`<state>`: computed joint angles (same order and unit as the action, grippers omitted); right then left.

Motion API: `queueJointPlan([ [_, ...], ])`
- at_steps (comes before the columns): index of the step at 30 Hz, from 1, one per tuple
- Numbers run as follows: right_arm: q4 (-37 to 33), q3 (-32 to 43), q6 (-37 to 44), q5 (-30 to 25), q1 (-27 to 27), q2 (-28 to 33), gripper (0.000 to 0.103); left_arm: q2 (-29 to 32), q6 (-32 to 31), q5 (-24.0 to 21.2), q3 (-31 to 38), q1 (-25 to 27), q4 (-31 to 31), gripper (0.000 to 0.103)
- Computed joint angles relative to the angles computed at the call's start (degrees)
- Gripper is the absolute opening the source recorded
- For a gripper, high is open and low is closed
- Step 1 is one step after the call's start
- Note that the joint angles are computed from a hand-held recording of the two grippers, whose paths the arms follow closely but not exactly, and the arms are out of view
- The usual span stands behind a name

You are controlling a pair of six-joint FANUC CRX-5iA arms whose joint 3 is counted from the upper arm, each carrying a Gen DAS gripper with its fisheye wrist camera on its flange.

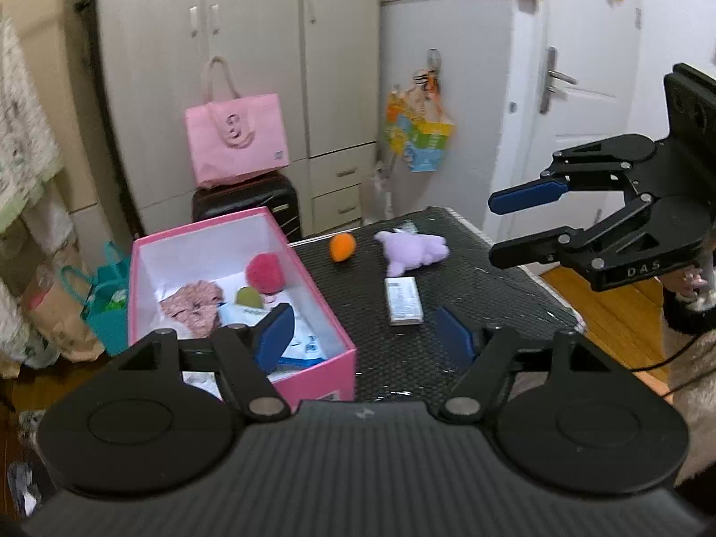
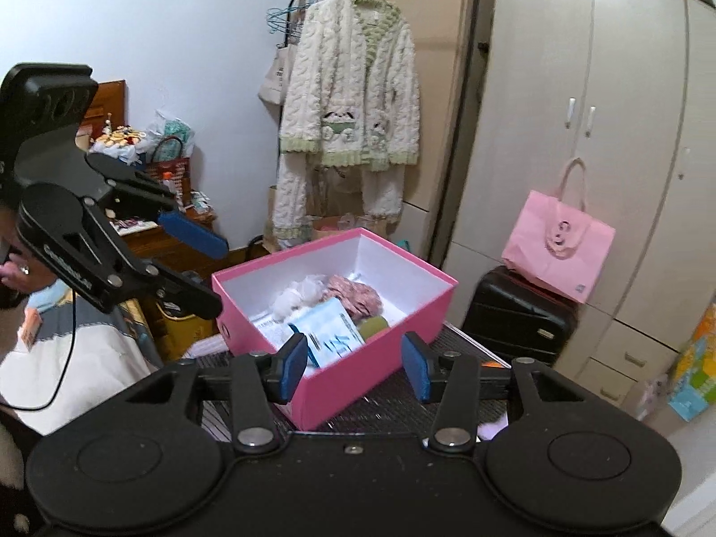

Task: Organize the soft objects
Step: 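Move both grippers back toward the items left on the table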

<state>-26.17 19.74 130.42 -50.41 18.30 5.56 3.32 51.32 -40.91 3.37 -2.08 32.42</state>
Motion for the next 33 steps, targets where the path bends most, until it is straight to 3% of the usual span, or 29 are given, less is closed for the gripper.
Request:
queueJointPlan([
  [6, 0.39, -5.56, 0.10, 2.61, -1.71, -3.65, 0.059, 1.68, -4.04, -1.48, -0.05, -2.56, 2.00, 0.073],
  [14, -1.74, -6.43, -0.73, 1.13, -5.00, -2.63, 0.059, 7.27, -6.60, -4.53, 3.51, -5.35, 4.45, 0.073],
  [20, -1.58, -5.72, -1.81, 1.34, -6.84, 0.22, 0.061, 10.95, -4.67, 0.82, 5.77, -8.37, -1.93, 0.073],
  [23, -3.77, -3.81, -0.58, 0.65, -8.61, 2.40, 0.061, 13.41, -4.88, 2.90, 6.45, -8.97, -0.37, 0.073],
  [26, -5.96, -0.90, 0.16, -0.64, -10.44, 5.31, 0.061, 16.08, -1.02, 5.16, 8.01, -9.54, -0.11, 0.073],
  [30, -8.39, 4.08, 0.52, -4.04, -12.33, 10.12, 0.061, 17.86, -2.10, 8.06, 7.19, -9.72, 8.17, 0.073],
  [33, -9.68, 7.23, 1.67, -5.44, -13.14, 12.99, 0.061, 18.83, -0.21, 12.52, 7.79, -10.73, 6.60, 0.073],
])
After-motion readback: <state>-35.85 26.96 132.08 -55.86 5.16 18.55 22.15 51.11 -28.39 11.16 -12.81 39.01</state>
